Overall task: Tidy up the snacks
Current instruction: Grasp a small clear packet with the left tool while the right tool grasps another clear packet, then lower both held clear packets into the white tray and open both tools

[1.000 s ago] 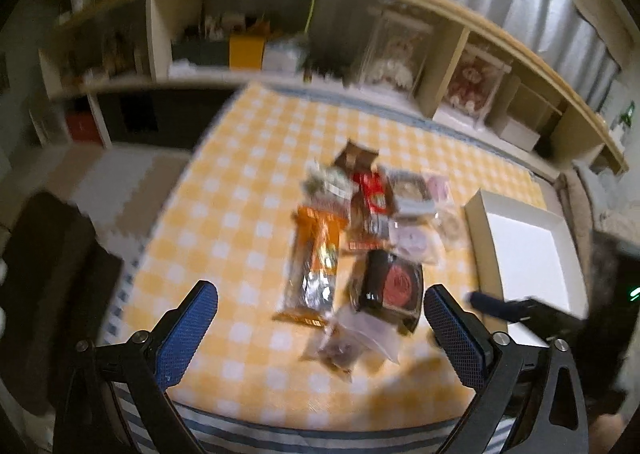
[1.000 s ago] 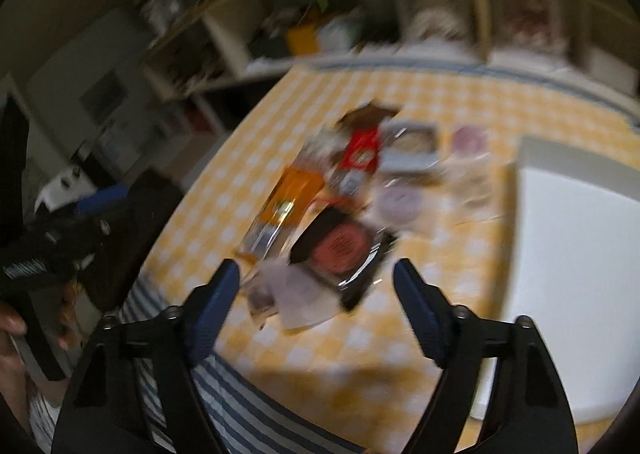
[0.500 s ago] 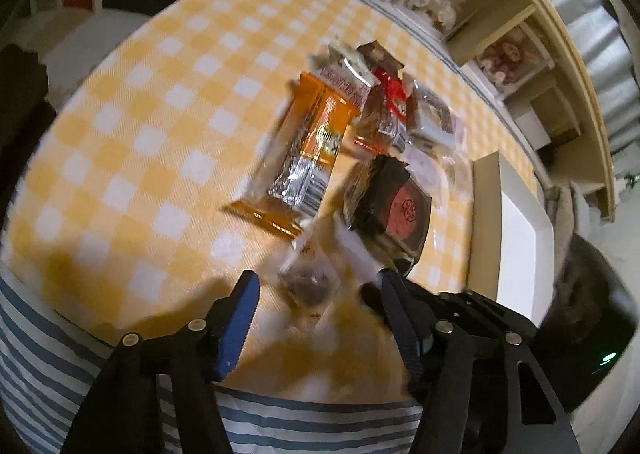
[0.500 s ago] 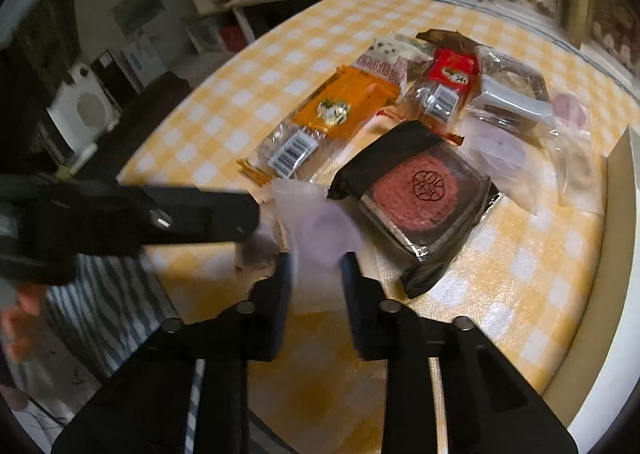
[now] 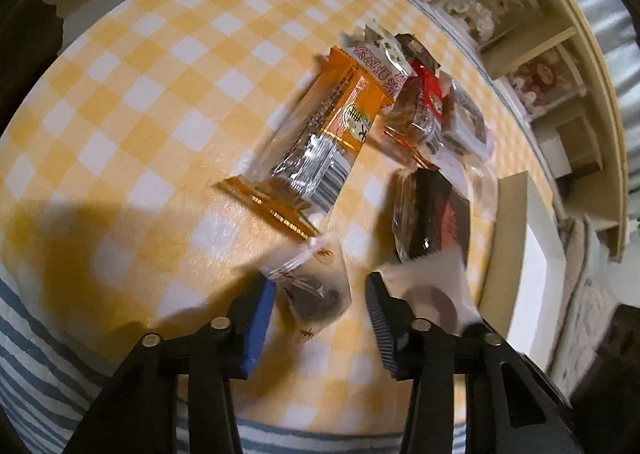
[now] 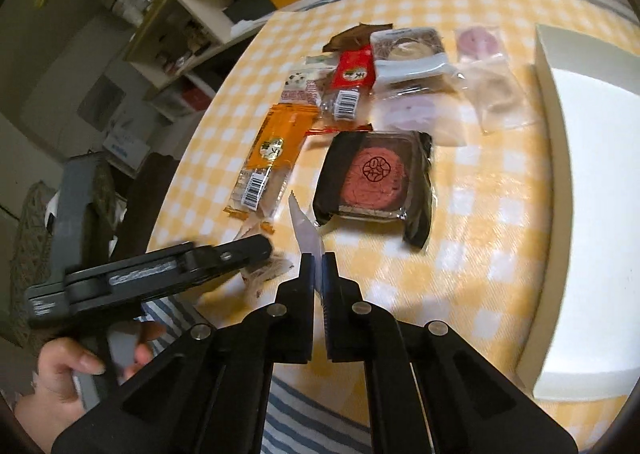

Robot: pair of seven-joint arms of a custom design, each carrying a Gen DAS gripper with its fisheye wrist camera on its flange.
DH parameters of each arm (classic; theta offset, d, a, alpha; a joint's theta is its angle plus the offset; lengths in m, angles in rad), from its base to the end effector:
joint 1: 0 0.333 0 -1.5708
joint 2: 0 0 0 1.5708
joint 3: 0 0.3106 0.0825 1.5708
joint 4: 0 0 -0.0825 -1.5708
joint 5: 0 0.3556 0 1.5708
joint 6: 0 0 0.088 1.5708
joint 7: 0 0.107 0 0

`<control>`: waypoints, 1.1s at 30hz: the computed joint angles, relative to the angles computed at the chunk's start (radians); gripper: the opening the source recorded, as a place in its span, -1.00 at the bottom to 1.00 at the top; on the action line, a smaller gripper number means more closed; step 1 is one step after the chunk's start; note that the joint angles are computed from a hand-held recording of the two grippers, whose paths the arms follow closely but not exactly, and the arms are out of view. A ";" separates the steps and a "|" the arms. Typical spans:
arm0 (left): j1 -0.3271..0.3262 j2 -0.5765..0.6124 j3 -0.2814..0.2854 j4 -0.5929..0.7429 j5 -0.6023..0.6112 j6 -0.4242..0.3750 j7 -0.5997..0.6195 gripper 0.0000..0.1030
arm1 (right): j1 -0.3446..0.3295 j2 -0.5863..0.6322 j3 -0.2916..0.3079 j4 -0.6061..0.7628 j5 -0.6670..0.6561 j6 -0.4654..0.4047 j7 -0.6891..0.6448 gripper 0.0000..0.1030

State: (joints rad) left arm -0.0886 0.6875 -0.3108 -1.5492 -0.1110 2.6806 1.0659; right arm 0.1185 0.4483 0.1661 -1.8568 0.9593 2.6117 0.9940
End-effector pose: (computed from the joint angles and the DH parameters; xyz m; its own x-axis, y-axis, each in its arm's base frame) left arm 0.6786 -0.2321 0.3236 0.2174 -0.8674 0.4476 -0.9089 -0.3471 -0.2312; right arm 0.6199 0.1529 0.3199 0.1508 -0.8182 -0.5548 -0.9388 0.0573 -0.3397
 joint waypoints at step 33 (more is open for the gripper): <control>-0.185 -0.007 0.004 0.216 0.250 0.116 0.127 -0.46 | -0.018 -0.222 -0.083 -0.112 0.362 0.400 -0.340 -0.94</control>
